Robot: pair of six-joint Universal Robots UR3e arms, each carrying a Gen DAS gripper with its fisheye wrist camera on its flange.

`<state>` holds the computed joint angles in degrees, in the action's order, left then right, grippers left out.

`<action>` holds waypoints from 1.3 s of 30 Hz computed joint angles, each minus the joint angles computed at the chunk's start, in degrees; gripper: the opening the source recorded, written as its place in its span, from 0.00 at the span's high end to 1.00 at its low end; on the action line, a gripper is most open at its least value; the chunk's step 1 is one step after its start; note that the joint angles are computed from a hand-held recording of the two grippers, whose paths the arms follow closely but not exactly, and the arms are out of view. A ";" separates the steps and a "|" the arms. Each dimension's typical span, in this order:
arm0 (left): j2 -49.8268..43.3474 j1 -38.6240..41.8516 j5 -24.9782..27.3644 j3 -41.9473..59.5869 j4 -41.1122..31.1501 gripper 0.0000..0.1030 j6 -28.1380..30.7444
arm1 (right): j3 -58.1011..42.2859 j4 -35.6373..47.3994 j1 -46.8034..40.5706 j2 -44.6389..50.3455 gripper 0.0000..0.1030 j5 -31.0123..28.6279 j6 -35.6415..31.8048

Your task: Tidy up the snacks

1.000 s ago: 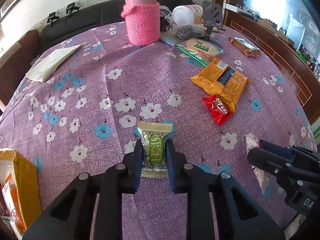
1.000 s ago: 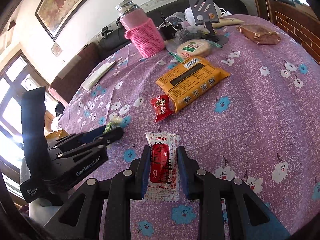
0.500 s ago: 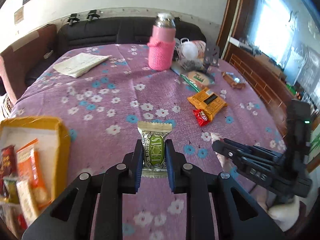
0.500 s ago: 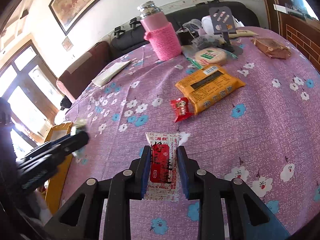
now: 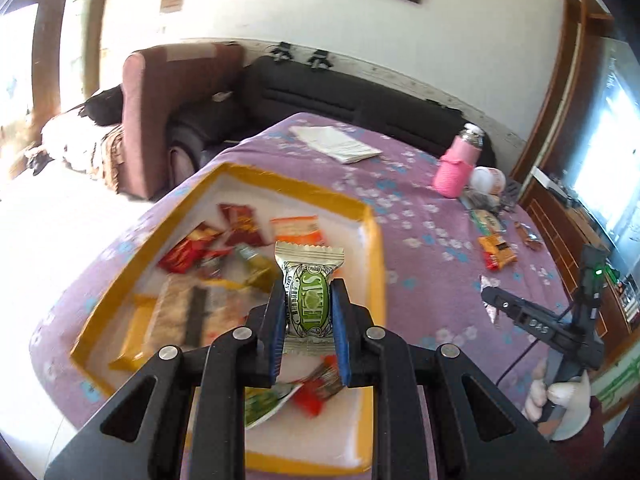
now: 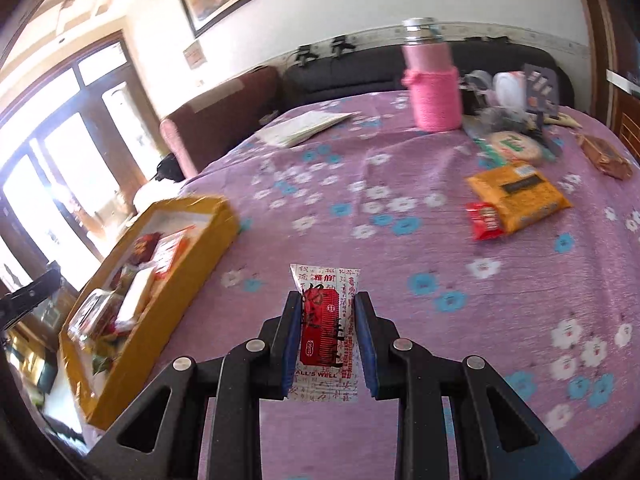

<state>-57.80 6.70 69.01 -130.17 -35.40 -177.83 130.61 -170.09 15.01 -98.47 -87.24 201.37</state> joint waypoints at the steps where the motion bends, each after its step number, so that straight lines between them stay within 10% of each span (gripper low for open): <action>1: 1.63 1.81 -1.02 -1.39 -1.27 0.82 1.05 | -2.22 0.22 2.24 1.90 0.74 -0.05 0.90; 9: 9.40 10.57 -5.99 -9.61 -8.54 0.82 8.04 | -29.79 9.63 17.06 21.95 0.75 -3.87 2.49; 24: 5.29 9.04 -4.09 -12.89 0.34 0.81 7.75 | -57.16 25.53 21.39 40.38 0.73 -9.49 2.79; 32: 11.03 11.50 -6.96 -12.00 -5.60 0.53 7.65 | -57.27 22.12 21.27 41.18 0.68 -8.72 4.35; 39: 14.09 6.11 1.61 -10.96 -1.29 0.26 0.71 | -46.46 15.03 23.44 32.33 0.49 -13.39 5.41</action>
